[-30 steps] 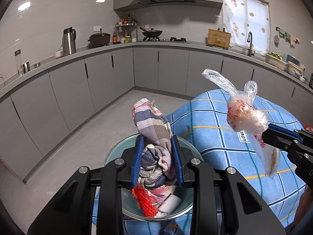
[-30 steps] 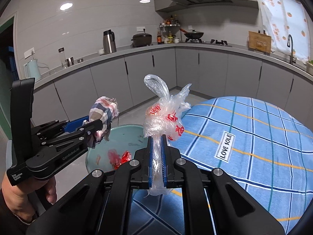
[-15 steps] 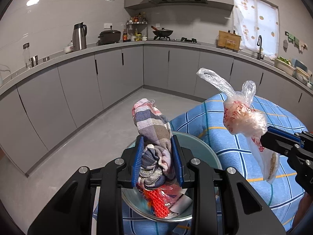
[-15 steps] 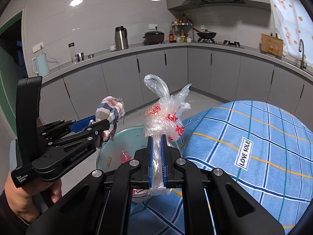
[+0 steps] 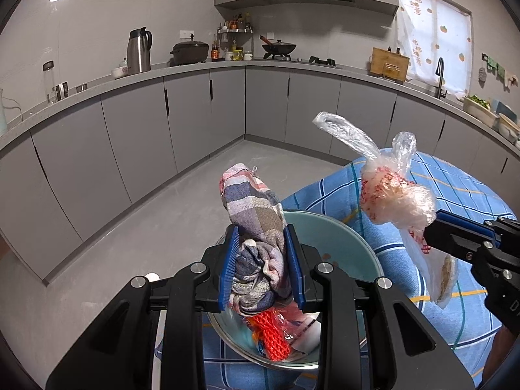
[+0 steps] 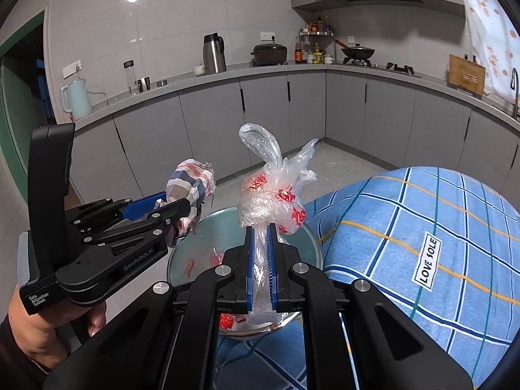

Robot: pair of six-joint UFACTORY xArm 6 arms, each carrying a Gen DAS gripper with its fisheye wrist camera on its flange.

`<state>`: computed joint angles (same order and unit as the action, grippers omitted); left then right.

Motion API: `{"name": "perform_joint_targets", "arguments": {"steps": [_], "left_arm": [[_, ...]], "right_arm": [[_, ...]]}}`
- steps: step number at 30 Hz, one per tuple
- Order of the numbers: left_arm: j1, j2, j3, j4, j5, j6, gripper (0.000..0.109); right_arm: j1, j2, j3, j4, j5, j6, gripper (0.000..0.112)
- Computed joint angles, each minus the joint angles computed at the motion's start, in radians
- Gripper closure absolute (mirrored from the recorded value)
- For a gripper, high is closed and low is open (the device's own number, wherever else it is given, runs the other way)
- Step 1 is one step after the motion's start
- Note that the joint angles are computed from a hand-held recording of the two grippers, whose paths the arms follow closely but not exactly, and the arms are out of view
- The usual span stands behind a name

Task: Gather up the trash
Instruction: 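Open the left tool over the bucket while the right opens to drop the clear bag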

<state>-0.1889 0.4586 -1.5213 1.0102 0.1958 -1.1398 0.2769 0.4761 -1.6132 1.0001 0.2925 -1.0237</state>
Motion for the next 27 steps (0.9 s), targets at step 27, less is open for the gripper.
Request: {"name": "perform_joint_targets", "arguments": {"steps": [27], "left_arm": [[0.003, 0.055, -0.038, -0.156, 0.003, 0.143, 0.056]], "right_arm": [[-0.008, 0.12, -0.107, -0.068, 0.049, 0.05, 0.097]]}}
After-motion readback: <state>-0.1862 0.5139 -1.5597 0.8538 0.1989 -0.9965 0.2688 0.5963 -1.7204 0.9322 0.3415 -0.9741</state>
